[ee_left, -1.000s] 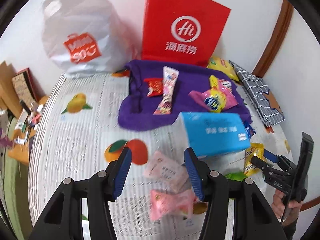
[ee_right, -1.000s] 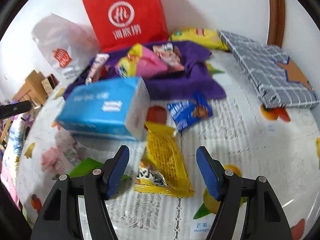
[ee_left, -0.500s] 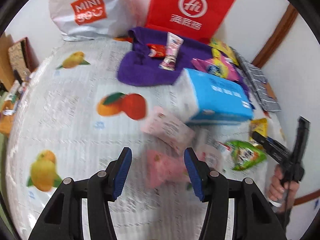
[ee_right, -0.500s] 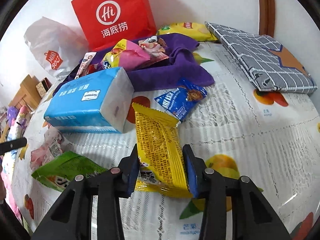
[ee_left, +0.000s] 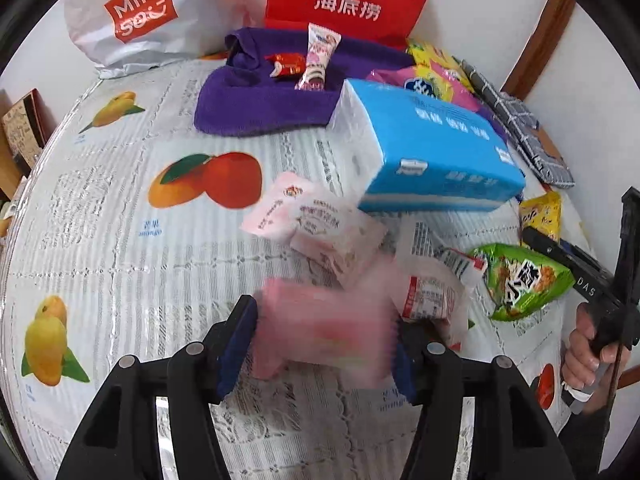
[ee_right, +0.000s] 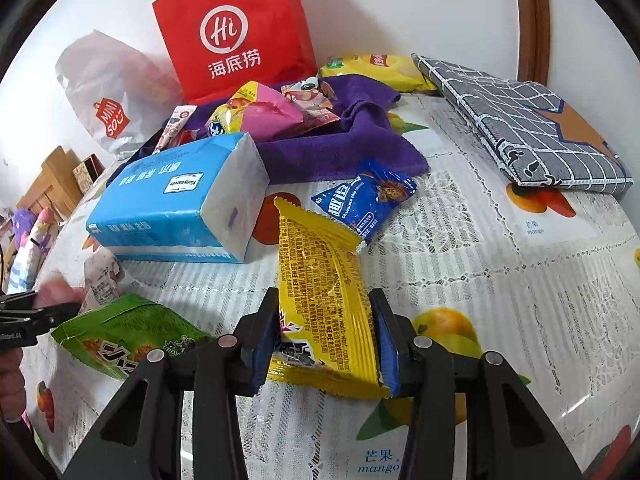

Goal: Organize snacks
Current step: 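Grasp the long yellow snack bar with the right gripper and lift it, then grasp the pink candy wrapper with the left gripper while the right holds the yellow bar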

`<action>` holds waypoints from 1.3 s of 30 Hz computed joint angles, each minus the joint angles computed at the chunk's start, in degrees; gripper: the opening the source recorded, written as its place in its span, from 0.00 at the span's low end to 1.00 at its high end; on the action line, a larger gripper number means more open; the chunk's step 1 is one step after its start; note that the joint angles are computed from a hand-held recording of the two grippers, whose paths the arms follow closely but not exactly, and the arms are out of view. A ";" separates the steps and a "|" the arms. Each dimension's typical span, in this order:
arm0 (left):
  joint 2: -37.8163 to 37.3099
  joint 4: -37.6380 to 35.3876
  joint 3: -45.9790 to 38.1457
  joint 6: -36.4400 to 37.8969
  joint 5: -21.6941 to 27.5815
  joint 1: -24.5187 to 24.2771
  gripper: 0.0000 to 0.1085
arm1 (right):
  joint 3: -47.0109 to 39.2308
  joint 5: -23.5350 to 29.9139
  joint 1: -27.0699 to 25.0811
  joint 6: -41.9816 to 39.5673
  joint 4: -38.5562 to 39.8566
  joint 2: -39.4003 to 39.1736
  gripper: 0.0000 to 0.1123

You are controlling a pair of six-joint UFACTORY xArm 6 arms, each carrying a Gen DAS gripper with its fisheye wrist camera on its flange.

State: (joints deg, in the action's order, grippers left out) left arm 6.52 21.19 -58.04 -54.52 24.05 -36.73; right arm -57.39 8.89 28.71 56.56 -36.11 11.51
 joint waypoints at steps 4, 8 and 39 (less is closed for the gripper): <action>-0.59 3.08 1.03 -2.31 -1.13 1.07 0.39 | 0.11 -0.27 -0.10 -0.40 0.36 0.03 0.40; -0.80 2.05 1.54 -1.34 -2.33 1.84 0.30 | 0.54 -1.18 -0.20 -0.73 1.20 -0.07 0.40; -4.31 4.19 -2.29 -2.40 0.98 1.52 0.28 | -2.85 4.53 1.34 -4.10 0.72 -6.75 0.35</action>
